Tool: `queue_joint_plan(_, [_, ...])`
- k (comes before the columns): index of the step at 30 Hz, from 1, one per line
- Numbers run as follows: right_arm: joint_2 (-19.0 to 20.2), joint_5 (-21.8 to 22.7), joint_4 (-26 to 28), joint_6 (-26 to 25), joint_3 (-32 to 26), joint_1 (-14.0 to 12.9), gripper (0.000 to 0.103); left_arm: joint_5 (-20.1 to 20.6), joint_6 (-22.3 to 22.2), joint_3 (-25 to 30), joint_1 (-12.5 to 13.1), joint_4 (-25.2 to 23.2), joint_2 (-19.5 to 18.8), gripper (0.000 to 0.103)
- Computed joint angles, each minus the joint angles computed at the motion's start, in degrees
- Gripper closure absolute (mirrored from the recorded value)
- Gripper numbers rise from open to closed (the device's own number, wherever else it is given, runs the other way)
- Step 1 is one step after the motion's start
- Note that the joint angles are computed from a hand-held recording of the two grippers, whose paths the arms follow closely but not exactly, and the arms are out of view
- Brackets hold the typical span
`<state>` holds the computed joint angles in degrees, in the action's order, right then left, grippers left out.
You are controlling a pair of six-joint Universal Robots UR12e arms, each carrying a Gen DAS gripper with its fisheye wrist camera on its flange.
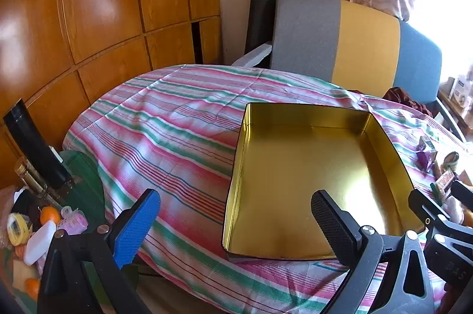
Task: Organize objects
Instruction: 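Move both tools from the gold tray toward the cluster of items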
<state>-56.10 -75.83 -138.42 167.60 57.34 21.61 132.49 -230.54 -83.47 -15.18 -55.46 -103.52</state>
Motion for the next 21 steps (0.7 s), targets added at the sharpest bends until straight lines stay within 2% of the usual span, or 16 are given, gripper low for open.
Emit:
queue_joint_plan(13, [-0.38, -0.08, -0.95, -0.27, 0.40, -0.15, 0.003, 1.59, 2.85, 0.35, -0.65, 1.64, -0.29, 0.000])
queue_joint_plan(21, [-0.58, -0.07, -1.17, 0.23, 0.53, -0.66, 0.003, 1.17, 4.56, 0.73, -0.85, 2.57, -0.54, 0.000])
